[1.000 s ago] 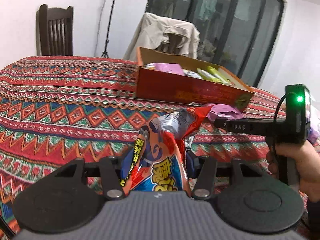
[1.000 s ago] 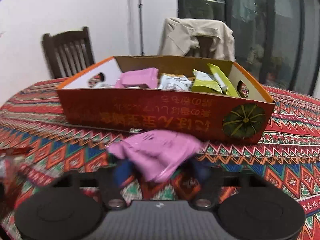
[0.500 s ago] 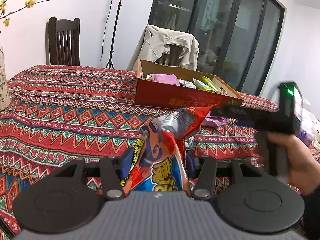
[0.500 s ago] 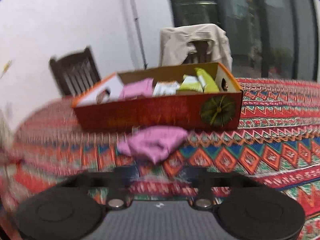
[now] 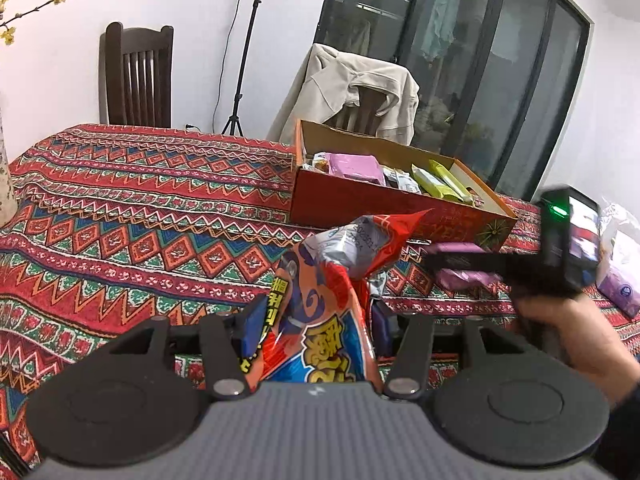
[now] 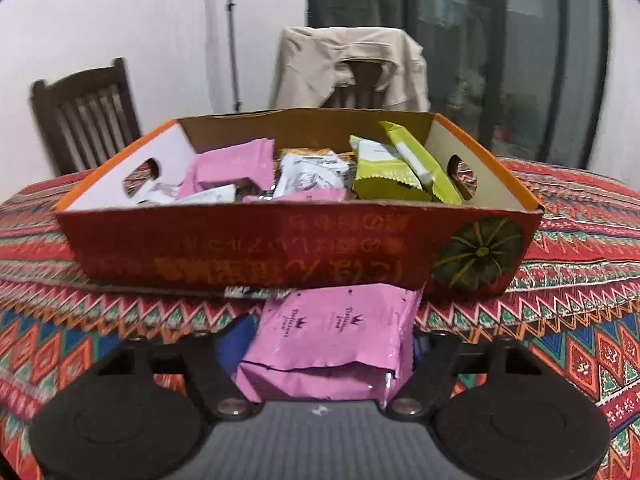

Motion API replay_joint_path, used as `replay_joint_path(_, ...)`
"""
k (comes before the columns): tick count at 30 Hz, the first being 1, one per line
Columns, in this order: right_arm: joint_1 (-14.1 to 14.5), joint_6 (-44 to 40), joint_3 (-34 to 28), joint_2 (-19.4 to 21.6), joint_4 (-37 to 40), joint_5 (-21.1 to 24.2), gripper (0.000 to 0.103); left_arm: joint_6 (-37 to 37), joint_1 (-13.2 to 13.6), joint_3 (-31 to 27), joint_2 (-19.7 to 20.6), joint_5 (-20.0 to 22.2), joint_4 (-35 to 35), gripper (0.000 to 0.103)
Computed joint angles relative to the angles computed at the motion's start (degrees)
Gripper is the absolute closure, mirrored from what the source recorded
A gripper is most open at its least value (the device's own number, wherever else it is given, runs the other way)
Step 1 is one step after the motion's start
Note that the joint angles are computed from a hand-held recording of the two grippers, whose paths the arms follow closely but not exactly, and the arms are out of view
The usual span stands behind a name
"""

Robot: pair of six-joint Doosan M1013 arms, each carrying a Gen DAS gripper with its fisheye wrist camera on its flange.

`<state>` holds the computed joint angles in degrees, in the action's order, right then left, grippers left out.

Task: Organize snacks
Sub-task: 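Grasp the red-blue chip bag with left tool while right tool grasps a pink packet, then carry the chip bag and pink packet over the cardboard box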

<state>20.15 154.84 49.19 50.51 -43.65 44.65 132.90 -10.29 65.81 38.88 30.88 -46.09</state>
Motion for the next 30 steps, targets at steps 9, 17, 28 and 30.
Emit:
replay_joint_path(9,2.27,7.52,26.98,-15.52,-9.75,-13.96,0.052,6.06,-0.29,6.67,-4.13,-1.26,-4.76,0.051)
replay_joint_path(17,6.05,20.03,39.82,-24.39,-25.31,-14.4,0.077,18.28,-1.71,15.46,-9.29,-3.72,-13.73,0.051)
replay_joint_path(28,6.38,25.79,40.93,-23.27,-22.54,-15.44,0.008,14.45,-2.75,18.34,-10.66,-4.32,-8.66,0.05)
replay_joint_path(30,6.93,24.06,39.41,-22.12,-20.34,-10.92,0.011,15.09,-2.86,18.94,-10.88,-4.61,-9.24,0.05)
